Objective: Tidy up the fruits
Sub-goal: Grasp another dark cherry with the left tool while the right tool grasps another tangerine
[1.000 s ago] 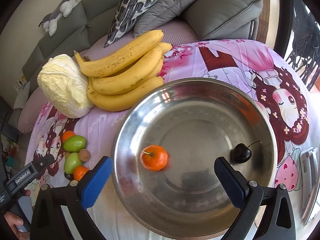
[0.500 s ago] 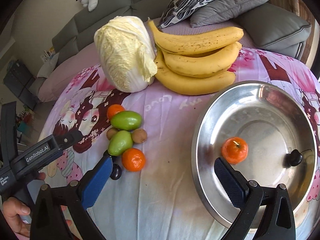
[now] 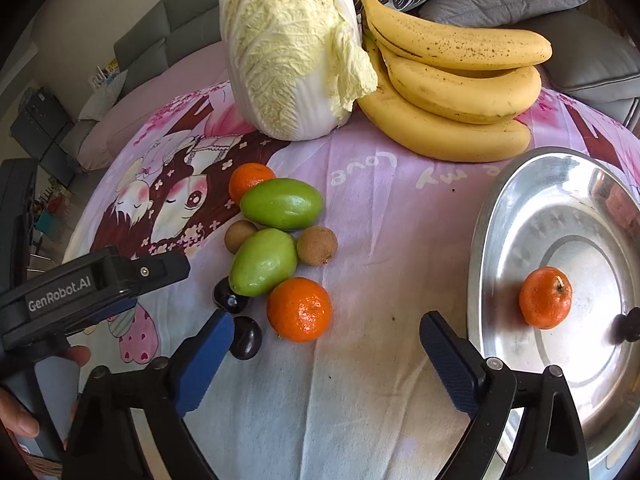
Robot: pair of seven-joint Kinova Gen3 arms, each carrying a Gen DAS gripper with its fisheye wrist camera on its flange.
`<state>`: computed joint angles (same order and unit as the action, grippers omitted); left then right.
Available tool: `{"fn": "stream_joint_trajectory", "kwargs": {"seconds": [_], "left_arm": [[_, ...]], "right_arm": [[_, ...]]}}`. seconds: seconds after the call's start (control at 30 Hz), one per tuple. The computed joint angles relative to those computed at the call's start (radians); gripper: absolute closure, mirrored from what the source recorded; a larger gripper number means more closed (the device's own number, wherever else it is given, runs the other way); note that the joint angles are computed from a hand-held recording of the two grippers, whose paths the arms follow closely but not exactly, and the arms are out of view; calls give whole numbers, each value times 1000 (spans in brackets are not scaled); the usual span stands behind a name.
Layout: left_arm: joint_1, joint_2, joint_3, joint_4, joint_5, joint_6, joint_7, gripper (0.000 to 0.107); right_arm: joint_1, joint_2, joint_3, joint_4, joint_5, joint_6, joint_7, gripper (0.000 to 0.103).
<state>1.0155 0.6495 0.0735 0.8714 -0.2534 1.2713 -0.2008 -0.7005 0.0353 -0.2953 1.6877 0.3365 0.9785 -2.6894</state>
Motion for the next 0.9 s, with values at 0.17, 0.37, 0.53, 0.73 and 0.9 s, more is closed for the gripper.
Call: {"fn": "stream_joint_trajectory", "kwargs": {"seconds": [0.17,0.37,0.53,0.73,0.9], "left_arm": [[-24,0,21,15,32,-47,-28,29],[-34,12,27,5,64,-82,-67,43],[-35,12,24,2,77,-97,-80,48],[-35,25,27,-25,92,-103,-102,56],[-41,50,35,-59,109,-95,-149,66]], "right_arm": [[-7,21,4,1,6,-11,-6,21],[-22,31,9,0,31,-15,-15,38],[-16,37,14,-1,-1,-34,25,50],[-22,39,16,-8,-6,-32,52,63],[-12,28,22,-11,-32,-10,52,63]]}}
